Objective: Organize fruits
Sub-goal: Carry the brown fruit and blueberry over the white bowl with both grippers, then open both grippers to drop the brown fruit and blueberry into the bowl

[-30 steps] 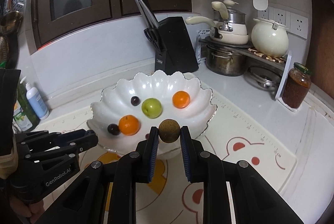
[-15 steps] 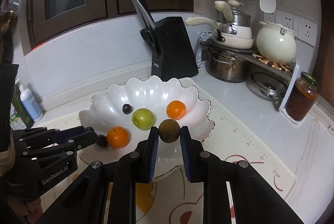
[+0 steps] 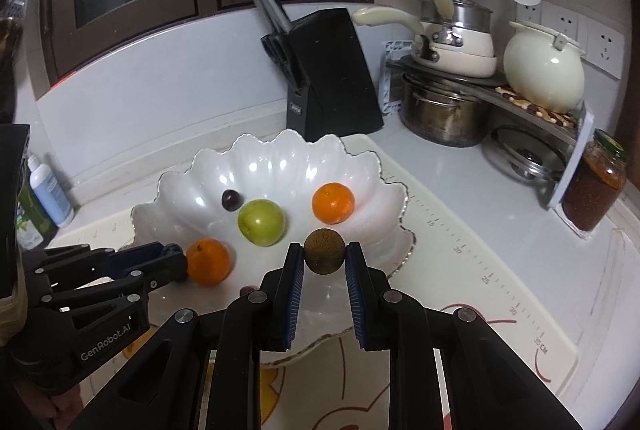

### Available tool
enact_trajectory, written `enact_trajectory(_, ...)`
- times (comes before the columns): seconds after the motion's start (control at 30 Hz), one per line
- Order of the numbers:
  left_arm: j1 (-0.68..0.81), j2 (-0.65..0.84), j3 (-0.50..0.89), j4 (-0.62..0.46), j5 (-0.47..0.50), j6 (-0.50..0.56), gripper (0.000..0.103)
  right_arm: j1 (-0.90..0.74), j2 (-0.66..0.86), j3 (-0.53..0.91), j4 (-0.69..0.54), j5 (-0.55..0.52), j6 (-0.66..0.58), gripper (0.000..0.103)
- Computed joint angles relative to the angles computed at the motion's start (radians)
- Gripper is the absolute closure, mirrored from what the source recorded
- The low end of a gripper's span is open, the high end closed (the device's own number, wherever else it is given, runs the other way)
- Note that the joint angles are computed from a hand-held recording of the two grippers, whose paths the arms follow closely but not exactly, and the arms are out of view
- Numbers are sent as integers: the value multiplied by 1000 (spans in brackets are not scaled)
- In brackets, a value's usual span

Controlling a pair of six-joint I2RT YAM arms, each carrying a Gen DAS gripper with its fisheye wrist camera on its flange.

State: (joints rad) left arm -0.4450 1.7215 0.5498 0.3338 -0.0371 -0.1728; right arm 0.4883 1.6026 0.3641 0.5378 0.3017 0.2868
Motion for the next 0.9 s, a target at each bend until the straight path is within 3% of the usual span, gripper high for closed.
enact_trajectory(0.03,2,1,0,-1,2,3,81,-1,5,2,4,-3,-3,80)
enact_trajectory(0.13,5,-3,-9,4,-6,2,64,4,10,0,15,1,-5,79)
enact_trajectory(0.2,4,-5,-12,5,-15,-1,61,14,8,1,14,13,-6,74)
enact_trajectory(0.37,14,-5,-19,-4,-4,-10,55,44,-3,-6,12,86,21,40)
enact_trajectory(0.53,15,-37,-45,-2,-12,-20,40,72,-37,-19,-1,150,39,24)
enact_trajectory(0.9,21,-168,-123,-21,-60,-18,20,152,-128,-36,-81,235,110,17)
